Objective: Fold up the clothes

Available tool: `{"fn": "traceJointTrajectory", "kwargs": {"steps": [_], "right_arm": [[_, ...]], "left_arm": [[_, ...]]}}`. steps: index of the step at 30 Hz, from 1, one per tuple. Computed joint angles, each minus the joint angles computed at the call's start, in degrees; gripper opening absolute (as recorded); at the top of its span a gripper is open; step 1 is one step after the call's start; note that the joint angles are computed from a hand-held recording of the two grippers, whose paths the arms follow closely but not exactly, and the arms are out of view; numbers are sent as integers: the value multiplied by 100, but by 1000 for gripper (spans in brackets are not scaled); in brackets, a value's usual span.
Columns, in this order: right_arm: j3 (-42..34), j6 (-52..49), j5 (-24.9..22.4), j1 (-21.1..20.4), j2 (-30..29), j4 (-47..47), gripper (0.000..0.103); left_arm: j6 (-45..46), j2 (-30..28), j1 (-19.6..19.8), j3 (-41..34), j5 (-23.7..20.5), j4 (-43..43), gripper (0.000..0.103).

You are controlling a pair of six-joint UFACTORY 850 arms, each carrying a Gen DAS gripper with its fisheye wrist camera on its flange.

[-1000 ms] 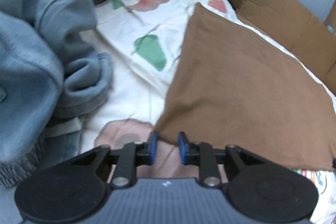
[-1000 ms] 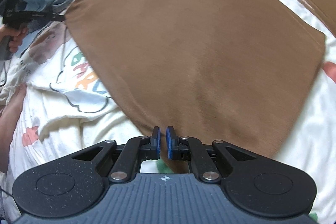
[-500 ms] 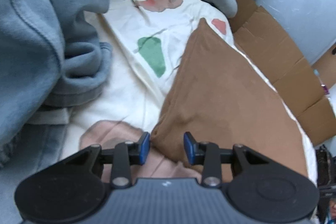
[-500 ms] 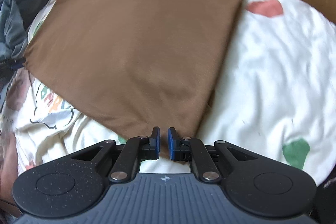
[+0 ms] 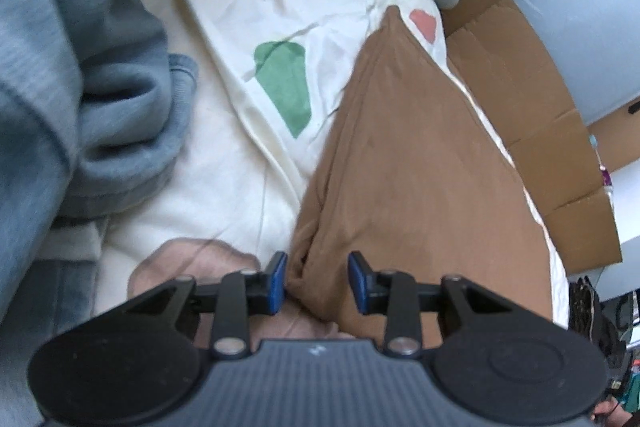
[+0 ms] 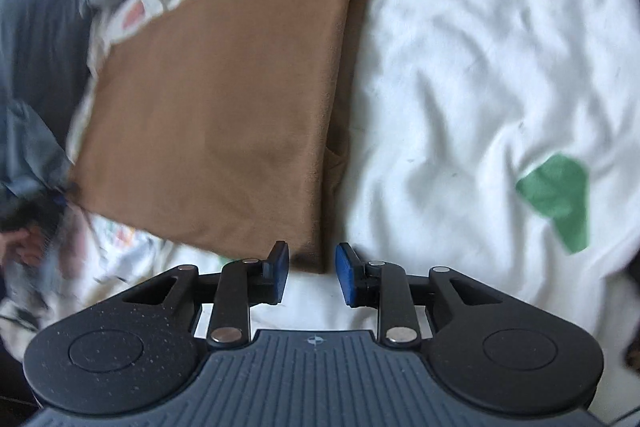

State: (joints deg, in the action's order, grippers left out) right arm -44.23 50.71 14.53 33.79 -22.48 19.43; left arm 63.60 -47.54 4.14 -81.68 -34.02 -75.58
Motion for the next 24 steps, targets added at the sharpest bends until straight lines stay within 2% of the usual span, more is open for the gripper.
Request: {"fn": "traceJointTrajectory", "kwargs": {"steps": [4,8,11,17,24], "right_arm": [[142,1315,758,-71,-213,-897,33],[344,2339,1625,-173,-372,-1397,32],[438,2921,2192,-262,-492,-1638,33],[584,3061,2489,-247,-292,-1878,31],[746,2978,2397,-246,-245,-1813,31]], "left_arm": [[-511,-65,-46,-158,6,494,30],[-827,-96,-51,-233,17,721,24],[-942,-99,-59,-238,54,780,14],[-947,-52,-74,-151,152,726,10],[-1067,-23,-91,-107,193,819,10]]}}
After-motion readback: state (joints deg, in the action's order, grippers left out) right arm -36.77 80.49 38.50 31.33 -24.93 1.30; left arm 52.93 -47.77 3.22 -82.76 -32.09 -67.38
